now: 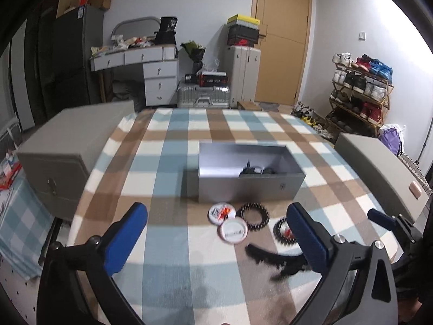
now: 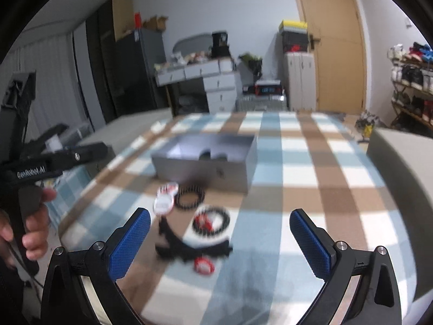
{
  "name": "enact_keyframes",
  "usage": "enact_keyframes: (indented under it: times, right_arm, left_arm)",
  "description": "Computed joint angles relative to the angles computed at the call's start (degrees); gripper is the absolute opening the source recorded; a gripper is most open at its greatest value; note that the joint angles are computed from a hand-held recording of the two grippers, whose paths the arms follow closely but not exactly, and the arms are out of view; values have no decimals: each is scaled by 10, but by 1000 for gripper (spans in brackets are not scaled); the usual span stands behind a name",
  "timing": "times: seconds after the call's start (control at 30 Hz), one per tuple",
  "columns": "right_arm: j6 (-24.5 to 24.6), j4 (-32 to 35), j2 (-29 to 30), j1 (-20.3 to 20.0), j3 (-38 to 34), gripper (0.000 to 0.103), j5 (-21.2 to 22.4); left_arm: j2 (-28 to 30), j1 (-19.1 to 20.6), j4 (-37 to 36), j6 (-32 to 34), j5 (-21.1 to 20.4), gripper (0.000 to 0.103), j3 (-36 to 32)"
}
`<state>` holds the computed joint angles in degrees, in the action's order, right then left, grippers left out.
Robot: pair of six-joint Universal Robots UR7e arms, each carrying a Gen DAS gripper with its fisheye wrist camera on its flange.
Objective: Organize jewelry
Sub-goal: 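Withdraw both grippers from the box back over the table, then grasp the red-and-white beaded ring with the right gripper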
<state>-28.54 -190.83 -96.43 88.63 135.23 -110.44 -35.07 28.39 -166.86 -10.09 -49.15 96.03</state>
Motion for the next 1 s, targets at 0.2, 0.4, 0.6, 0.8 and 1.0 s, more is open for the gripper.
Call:
enact_keyframes:
  times: [0.2, 0.4, 0.6, 0.8, 1.0]
  right_arm:
    - [9, 3, 18, -17, 12, 102, -27]
    - [-29, -6, 39, -15, 18, 100, -37]
    - [-25, 10, 54, -19, 13, 75, -38]
    - [-24, -1, 61, -13, 12, 66, -57]
    - [-24, -8, 56, -18, 15, 32, -51]
  left_arm:
    - [-5, 5, 24, -20, 4, 100, 32]
    - [-24, 8, 57, -54, -23, 100, 61]
    - [-33, -2, 60, -50, -23, 100, 78]
    - [-35, -4, 50, -37, -33, 100, 80]
    - [-30, 3, 52, -31, -38, 100, 71]
